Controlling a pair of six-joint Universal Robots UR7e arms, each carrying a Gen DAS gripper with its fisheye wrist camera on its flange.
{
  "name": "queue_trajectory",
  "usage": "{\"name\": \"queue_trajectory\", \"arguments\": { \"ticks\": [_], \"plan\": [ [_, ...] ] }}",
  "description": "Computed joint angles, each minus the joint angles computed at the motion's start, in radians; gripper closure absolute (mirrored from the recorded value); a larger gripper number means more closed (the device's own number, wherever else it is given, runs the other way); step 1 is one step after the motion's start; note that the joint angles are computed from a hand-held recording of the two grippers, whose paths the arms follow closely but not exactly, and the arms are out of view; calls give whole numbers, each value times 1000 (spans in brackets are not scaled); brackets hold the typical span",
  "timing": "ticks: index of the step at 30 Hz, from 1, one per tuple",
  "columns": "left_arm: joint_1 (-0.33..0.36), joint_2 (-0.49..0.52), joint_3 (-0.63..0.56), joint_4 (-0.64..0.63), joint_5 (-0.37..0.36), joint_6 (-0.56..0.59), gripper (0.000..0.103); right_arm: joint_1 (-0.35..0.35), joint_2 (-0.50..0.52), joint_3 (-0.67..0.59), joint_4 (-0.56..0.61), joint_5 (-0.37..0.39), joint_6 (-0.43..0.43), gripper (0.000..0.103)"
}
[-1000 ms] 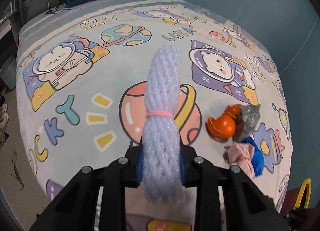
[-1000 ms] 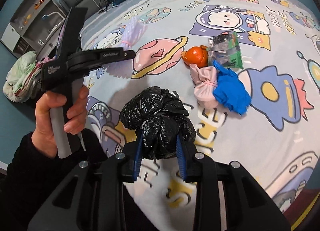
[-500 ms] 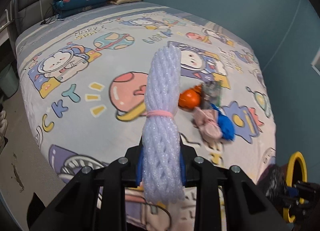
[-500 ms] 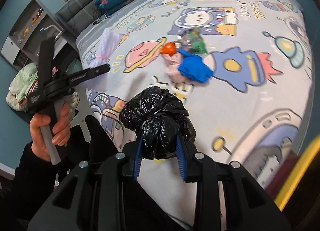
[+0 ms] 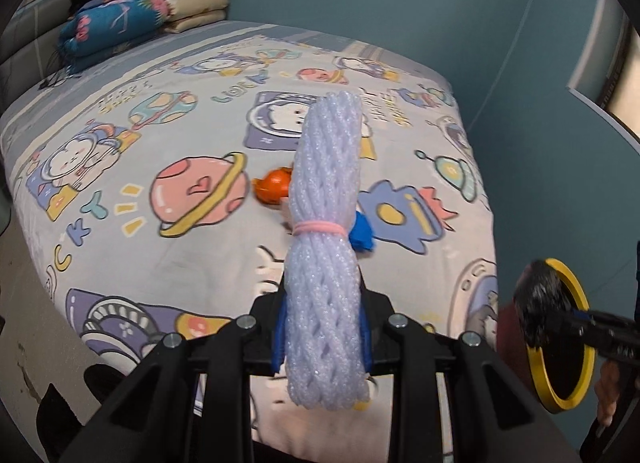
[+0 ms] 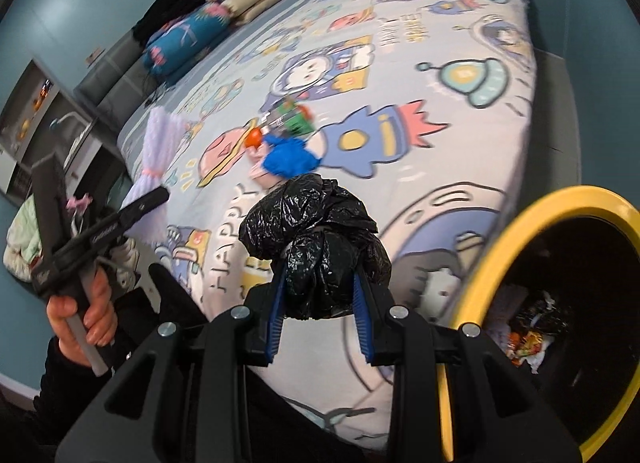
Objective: Collect trash
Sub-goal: 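Carry the lavender mesh net and black bag over the yellow-rimmed bin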
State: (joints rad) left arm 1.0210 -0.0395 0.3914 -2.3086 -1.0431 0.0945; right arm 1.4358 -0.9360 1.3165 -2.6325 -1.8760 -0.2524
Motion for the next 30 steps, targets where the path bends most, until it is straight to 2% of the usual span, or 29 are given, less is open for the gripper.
{"name": "queue_trajectory", "arguments": {
  "ticks": [15, 19, 30],
  "plan": [
    [-72, -29, 107, -13, -68, 49, 78, -36, -100, 91, -144, -42, 38, 74],
    [-90, -19, 108, 3, -95, 64, 78, -44, -119, 108, -183, -66, 46, 74],
    [-134, 33, 53, 54, -162, 88, 78, -80, -176, 156, -245, -75, 86, 74]
  ]
}}
